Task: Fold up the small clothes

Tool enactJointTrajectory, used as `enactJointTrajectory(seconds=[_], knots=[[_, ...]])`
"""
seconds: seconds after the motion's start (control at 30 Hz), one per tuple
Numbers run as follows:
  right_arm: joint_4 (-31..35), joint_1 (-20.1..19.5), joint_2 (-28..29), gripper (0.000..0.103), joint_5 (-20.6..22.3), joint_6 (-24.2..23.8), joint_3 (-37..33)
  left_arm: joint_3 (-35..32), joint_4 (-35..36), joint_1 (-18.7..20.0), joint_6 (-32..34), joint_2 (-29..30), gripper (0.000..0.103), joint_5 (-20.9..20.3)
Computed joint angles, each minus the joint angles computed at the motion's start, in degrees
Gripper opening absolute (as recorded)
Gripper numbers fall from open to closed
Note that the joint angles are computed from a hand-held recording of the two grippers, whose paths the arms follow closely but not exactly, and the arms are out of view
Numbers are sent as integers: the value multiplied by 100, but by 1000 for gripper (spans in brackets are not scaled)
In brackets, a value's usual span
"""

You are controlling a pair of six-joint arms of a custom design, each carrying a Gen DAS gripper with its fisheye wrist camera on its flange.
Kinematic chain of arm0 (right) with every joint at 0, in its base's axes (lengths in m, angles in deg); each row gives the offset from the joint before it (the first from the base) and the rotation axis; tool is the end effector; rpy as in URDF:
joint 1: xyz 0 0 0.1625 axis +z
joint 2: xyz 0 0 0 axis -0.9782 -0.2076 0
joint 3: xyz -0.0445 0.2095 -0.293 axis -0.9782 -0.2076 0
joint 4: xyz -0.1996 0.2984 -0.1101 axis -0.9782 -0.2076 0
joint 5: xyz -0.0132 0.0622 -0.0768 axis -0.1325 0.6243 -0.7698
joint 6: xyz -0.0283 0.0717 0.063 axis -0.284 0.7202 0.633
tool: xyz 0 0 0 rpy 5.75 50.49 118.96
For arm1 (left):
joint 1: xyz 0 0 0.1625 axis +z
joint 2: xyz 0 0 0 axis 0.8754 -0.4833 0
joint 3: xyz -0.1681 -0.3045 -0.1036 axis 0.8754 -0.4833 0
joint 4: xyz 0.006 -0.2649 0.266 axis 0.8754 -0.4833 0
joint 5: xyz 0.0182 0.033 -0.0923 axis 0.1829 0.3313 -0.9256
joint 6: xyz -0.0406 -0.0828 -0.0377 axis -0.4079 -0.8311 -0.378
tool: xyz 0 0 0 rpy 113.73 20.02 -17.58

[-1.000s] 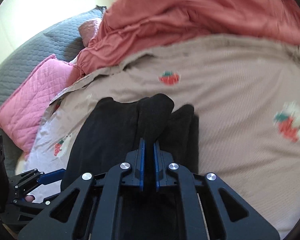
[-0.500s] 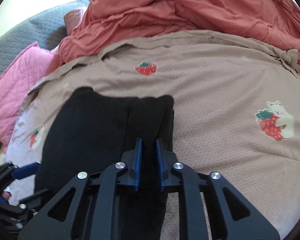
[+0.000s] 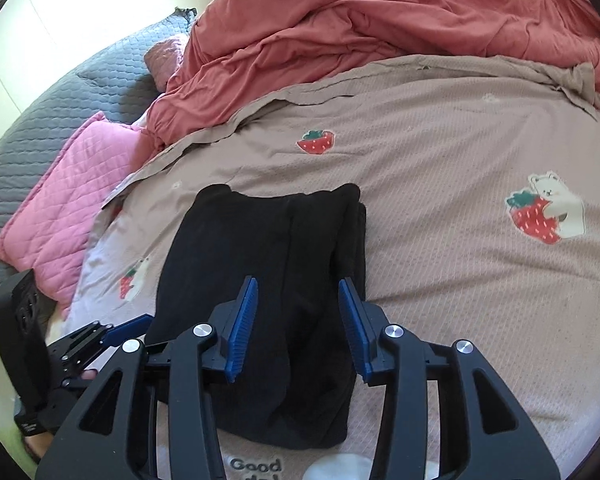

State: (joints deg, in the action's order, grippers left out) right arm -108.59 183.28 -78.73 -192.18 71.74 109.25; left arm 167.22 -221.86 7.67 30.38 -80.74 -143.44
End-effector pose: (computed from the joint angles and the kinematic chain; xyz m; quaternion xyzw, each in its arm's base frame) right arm 0.2787 -0.6417 0.0145 0.1486 -0.9460 0.2468 0.1484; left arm -0.0274 -0.5922 0.2402 0.1767 0.9219 -0.2244 0.2617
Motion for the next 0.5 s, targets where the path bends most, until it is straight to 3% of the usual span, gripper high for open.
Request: enactJointTrajectory(seconds=[0.5], knots=[[269, 0, -198, 42, 221, 335, 473, 89, 404, 157, -402, -283, 55, -234]])
